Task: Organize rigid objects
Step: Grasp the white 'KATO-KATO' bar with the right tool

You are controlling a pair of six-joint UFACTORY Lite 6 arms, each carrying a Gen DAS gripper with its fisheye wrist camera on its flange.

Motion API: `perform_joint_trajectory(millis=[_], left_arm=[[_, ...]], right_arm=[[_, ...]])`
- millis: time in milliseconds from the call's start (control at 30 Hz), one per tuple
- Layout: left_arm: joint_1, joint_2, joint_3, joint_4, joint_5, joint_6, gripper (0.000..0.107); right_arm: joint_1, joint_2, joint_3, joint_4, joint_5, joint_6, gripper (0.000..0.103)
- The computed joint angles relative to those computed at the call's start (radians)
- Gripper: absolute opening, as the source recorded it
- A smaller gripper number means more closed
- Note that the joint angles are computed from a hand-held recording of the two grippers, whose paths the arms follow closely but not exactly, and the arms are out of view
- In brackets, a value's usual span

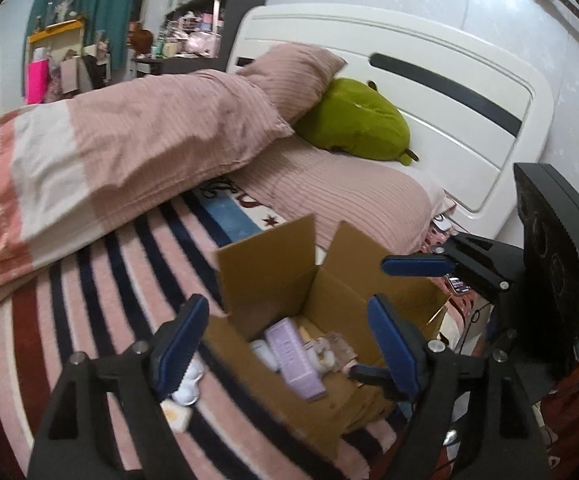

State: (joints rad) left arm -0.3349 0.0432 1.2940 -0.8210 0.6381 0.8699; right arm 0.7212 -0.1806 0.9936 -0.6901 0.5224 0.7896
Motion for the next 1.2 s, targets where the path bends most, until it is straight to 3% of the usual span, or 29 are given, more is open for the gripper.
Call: perform_joint_trajectory(millis=[100,200,400,567,667,733,833,967,1100,1167,1200], left_arm=[[0.104,-0.074,-0.074,-0.045,0.025,0.079,0.079],[0.23,-0.139,-0.138,-0.08,0.057,0.158,0.079],[0.524,-0.222,-0.254,-0.172,0.124,0.36,0.085],[0.749,-0.205,-0.313,-0.252,0.178,0.539,0.088],[0.853,-0.165,-0.354,-0.291,0.188,0.651,0.088],[0.891,-0.148,-0.383,-0.309,0.19,0.706,0.088],[0.934,-0.106,-0.425,-0.335,0.177,0.794,0.088],[0.972,-0.038,-0.442,-0.342,0.177,0.848,0.088],[1.004,0.005,-0.44,-0.339,0.218,0.856,0.088],[1.013,0.015,-0.439,-0.343,0.239,0.855,0.088],[1.014,0.017,-0.442,-0.345,0.239,0.856,0.088]], right_arm=[[0.072,0.033,0.051,-0.084,0.049,0.09,0.088],[0.158,0.083,0.111,-0.207,0.054,0.221,0.103],[0.289,0.354,0.4,-0.176,0.097,0.127,0.103],[0.31,0.574,0.577,0.017,-0.037,-0.027,0.103],[0.325,0.7,0.634,-0.023,-0.084,0.025,0.102],[0.307,0.788,0.673,0.046,-0.109,-0.012,0.101],[0.269,0.903,0.717,0.105,-0.122,-0.022,0.087],[0.21,1.049,0.806,0.058,-0.073,0.091,0.073],[0.156,1.184,0.953,0.051,-0.013,0.063,0.063],[0.122,1.243,1.028,0.127,-0.006,-0.009,0.04],[0.108,1.263,1.052,0.173,-0.011,-0.052,0.037]])
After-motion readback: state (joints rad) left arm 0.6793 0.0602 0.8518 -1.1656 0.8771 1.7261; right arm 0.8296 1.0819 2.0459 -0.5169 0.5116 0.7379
